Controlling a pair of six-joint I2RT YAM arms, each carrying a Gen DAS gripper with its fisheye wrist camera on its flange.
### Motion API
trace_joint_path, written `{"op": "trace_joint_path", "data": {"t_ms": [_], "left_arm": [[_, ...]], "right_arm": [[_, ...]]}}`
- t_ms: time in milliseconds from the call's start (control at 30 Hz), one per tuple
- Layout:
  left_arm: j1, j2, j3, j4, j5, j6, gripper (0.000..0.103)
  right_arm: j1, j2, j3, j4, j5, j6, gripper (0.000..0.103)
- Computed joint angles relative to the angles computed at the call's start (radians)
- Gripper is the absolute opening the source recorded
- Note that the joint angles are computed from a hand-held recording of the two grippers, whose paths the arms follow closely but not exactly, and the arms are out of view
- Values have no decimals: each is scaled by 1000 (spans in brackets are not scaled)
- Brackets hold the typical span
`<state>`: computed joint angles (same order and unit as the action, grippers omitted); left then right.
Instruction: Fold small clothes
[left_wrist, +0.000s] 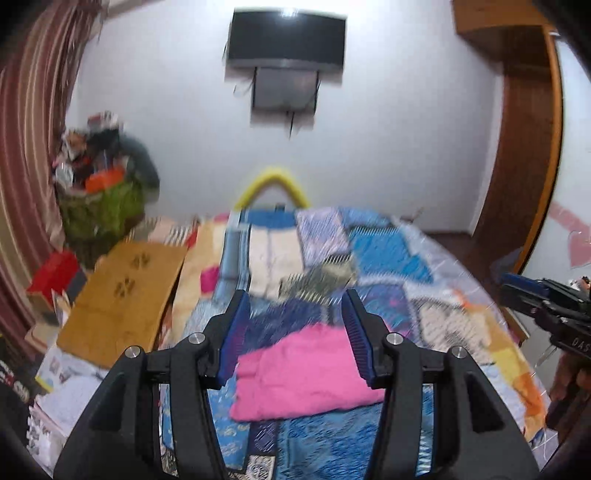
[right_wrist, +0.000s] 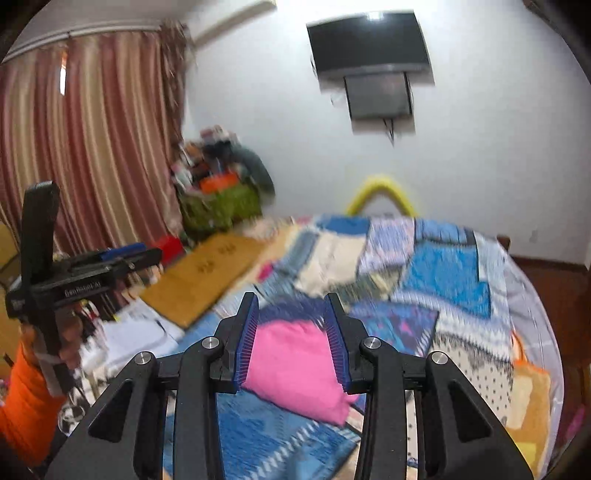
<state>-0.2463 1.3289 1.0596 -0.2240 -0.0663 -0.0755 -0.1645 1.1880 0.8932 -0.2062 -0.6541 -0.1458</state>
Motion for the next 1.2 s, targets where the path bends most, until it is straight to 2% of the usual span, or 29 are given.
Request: {"op": "trace_joint_path", "data": {"t_ms": [233, 300, 367, 467, 500, 567, 800, 867, 933, 1200], "left_arm": [[-140, -207, -102, 66, -111, -6, 51], [-163, -247, -129, 79, -129, -15, 56], [-187, -285, -155, 92, -155, -33, 60], [-215, -321, -178, 95, -190, -39, 64], [-224, -329, -183, 93, -201, -40, 67], [-238, -345, -194, 89, -224, -49, 72], [-260, -361, -215, 85, -265, -79, 97], [-268, -364, -222, 91, -286, -83, 99], [-270, -370, -233, 97, -292, -83, 101], [-288, -378, -252, 99, -311, -85, 101]], "right_arm": [[-10, -231, -100, 72, -44, 107, 33], [-16, -281, -120, 80, -58, 134, 36], [-22, -329, -146, 89, -58, 159, 44], [-22, -360, -162, 82, -46, 161, 48], [-21, -365, -164, 76, -42, 159, 50], [-20, -385, -175, 69, -25, 159, 65], [-3, -426, -185, 48, 46, 149, 88], [-3, -426, -187, 56, 62, 151, 97], [-3, -437, -192, 61, 74, 156, 102], [8, -451, -200, 47, 101, 142, 102]]}}
